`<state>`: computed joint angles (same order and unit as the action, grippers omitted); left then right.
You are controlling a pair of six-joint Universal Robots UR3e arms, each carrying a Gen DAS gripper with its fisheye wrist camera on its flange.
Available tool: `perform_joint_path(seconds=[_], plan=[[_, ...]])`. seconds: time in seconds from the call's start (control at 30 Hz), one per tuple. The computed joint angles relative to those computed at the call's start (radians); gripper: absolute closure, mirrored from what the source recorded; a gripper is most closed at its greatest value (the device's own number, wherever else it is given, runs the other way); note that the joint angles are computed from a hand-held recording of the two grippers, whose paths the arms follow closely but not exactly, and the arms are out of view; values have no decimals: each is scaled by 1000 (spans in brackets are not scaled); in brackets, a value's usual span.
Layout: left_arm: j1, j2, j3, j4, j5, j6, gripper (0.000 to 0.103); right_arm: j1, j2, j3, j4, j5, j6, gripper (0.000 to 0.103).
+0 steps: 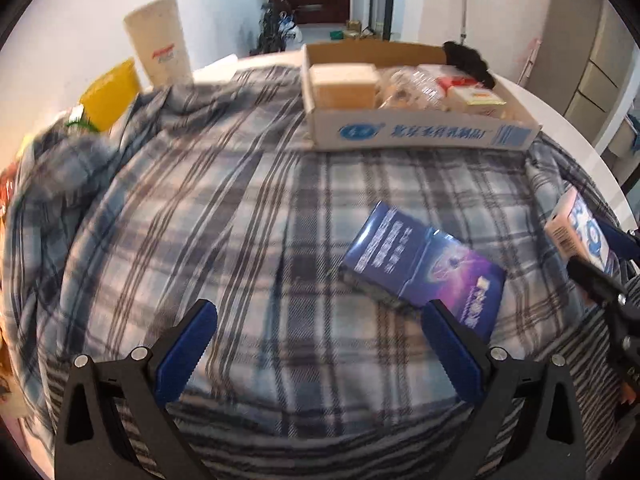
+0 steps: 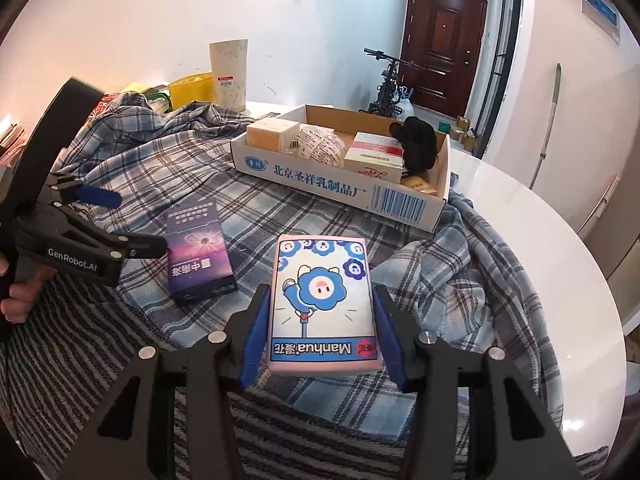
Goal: Organize objects
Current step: 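Lift the Manhua box with the right tool, then hold the Manhua box with the right tool while the left tool grasps the blue-purple cigarette pack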
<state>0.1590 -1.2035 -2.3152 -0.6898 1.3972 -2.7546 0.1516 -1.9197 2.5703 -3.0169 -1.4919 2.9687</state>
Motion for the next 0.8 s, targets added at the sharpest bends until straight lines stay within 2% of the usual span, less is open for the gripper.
perform_joint_path(seconds=[0.13,0.17,0.3,0.4,0.53,0.63,0.73,0.8], plan=[[-140,-140,22,229,121,-41,0,-8,-11,6,2,9,-2,54],[-158,-169,39,247,133,-57,0,-8,-11,6,1,8,0,54],[-152,-184,135,70,10,-92,0,-41,-37,16,21,39,-1,54],[-193,-188,157,48,8,-114,0,-64,-50,19,40,64,-4,54],[-186,-223,224,-89,-60,-165,0,-75,-65,23,55,82,-10,54],[-205,-231,222,-46,-48,-189,0,-84,-81,31,59,94,-17,54],[-213,-278,278,-89,-69,-210,0,-86,-90,35,60,96,-17,54],[-239,-311,317,-97,-46,-217,0,-89,-93,36,61,98,-17,54]])
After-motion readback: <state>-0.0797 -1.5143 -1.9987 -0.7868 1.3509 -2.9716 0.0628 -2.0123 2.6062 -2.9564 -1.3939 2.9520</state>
